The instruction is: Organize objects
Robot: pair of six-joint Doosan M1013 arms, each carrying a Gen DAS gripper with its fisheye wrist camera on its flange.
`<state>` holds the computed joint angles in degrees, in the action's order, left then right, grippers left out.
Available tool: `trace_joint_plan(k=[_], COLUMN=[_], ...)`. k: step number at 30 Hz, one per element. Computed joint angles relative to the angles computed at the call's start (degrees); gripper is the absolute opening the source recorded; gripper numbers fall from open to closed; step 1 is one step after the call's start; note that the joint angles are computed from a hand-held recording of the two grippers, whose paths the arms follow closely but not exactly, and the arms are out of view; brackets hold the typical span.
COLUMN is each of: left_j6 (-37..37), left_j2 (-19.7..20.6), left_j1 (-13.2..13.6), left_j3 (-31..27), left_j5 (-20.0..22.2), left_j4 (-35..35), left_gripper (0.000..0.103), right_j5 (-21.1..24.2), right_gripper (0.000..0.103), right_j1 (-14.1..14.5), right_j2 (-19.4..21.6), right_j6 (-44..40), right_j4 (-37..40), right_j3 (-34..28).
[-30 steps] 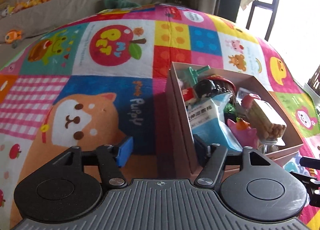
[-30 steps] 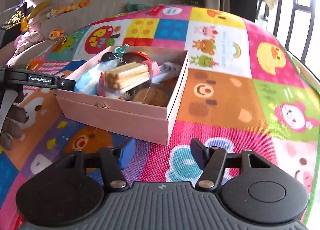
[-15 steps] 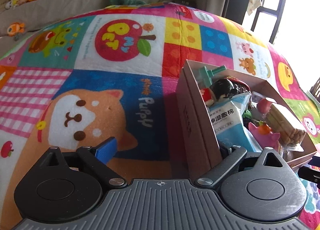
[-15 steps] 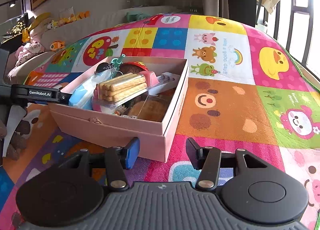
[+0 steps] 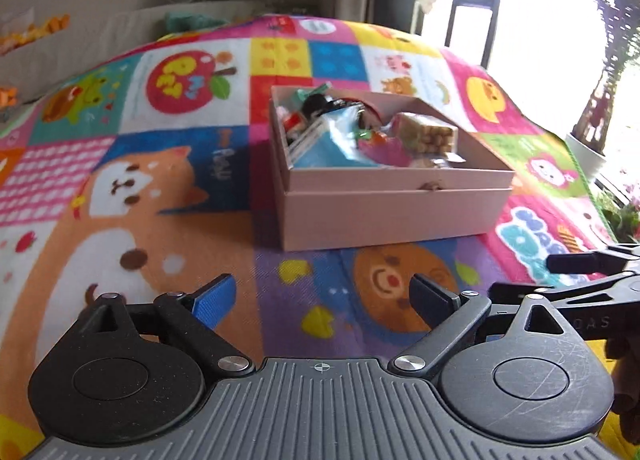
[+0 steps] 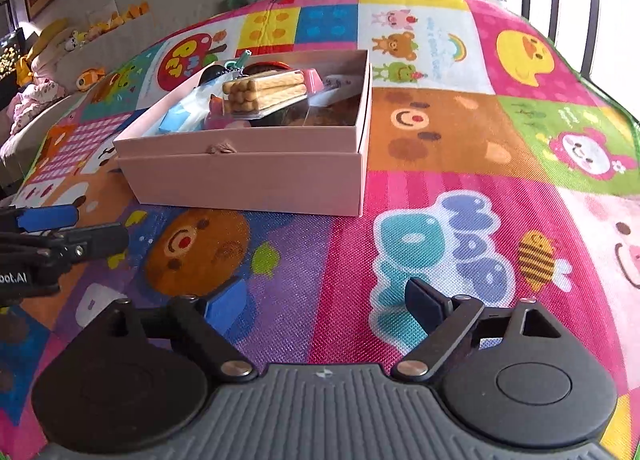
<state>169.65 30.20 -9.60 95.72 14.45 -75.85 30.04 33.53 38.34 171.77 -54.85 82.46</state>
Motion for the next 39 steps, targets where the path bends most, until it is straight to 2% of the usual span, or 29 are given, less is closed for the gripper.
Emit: trace_joint_plan(k=[1, 2, 3, 5, 6, 7, 9, 11, 13, 15, 19, 23, 26, 28, 30, 32, 34, 37, 39], left_j6=[2.0, 5.8, 7.1, 5.3, 4.9, 4.7, 3.1, 2.1, 0.5, 0.1, -2.1, -1.2, -5.0, -7.0, -9.1, -16.9, -24.9, -26.4, -27.1], left_j2=[0.2, 0.6, 1.3, 3.8, 4.9, 5.4, 5.8, 6.1, 6.7, 6.9, 6.1, 4.5, 5.1, 5.9, 7.0, 8.1, 9.6, 11.0, 11.3], left_j1=[0.3, 0.9, 1.8, 4.1, 4.7, 4.6, 3.5, 2.7, 2.5, 2.1, 2.3, 3.6, 5.4, 5.7, 5.0, 4.1, 3.7, 3.7, 3.0], left_j3=[-0.3, -0.7, -1.7, -5.2, -6.7, -7.6, -8.8, -9.5, -10.4, -11.0, -10.9, -8.4, -9.1, -10.9, -13.5, -16.0, -18.6, -20.3, -20.4], left_j5=[-0.1, 1.8, 6.0, 18.6, 22.5, 23.3, 20.1, 18.2, 19.0, 18.8, 19.3, 13.3, 11.7, 11.6, 10.5, 8.8, 11.4, 17.1, 17.6], left_j4=[-3.1, -7.2, -8.5, -6.7, -6.3, -5.1, -0.1, 2.4, 4.0, 4.3, 9.3, 4.4, -6.6, -9.7, -5.9, 3.4, 11.0, 10.9, 12.6], left_gripper=[0.096, 0.095, 0.094, 0.093, 0.092, 0.092, 0.090, 0.090, 0.090, 0.090, 0.081, 0.081, 0.081, 0.081, 0.081, 0.081, 0.080, 0.080, 0.083], right_j5=[1.6, 3.0, 3.7, 3.3, 1.5, -2.2, -6.3, -5.8, -7.1, -8.9, -9.1, -10.1, -11.6, -11.7, -11.9, -11.7, -12.1, -12.6, -12.1], right_gripper=[0.087, 0.087, 0.087, 0.087, 0.087, 0.087, 0.087, 0.080, 0.068, 0.066, 0.066, 0.066, 0.067, 0.067, 0.067, 0.067, 0.067, 0.067, 0.067], right_j1=[0.5, 0.9, 1.0, 0.6, 0.0, -1.0, -2.1, -2.3, -2.8, -3.3, -3.6, -3.8, -4.1, -4.0, -3.8, -3.6, -3.5, -3.3, -3.2], right_j2=[0.3, 0.4, 0.5, 0.7, 0.6, 0.1, -0.1, 0.5, 0.8, 0.7, 0.4, -1.0, -1.7, -1.5, -1.2, -0.8, -0.6, -0.7, -0.8], right_j6=[1.9, 4.2, 6.1, 6.4, 6.1, 5.8, 4.5, 1.9, -0.6, 0.3, 3.5, 9.0, 11.7, 12.5, 13.0, 11.3, 10.1, 12.2, 13.9], right_j4=[-3.2, -6.8, -10.4, -15.8, -16.9, -17.3, -16.8, -16.3, -14.3, -14.9, -17.6, -21.1, -21.2, -20.6, -20.2, -17.7, -15.9, -18.9, -21.4], right_j3=[-0.3, -0.5, -0.4, -0.5, -0.4, 0.1, 0.2, -0.5, -0.8, -0.3, 0.6, 2.8, 3.8, 3.6, 3.3, 2.7, 2.5, 3.0, 3.1])
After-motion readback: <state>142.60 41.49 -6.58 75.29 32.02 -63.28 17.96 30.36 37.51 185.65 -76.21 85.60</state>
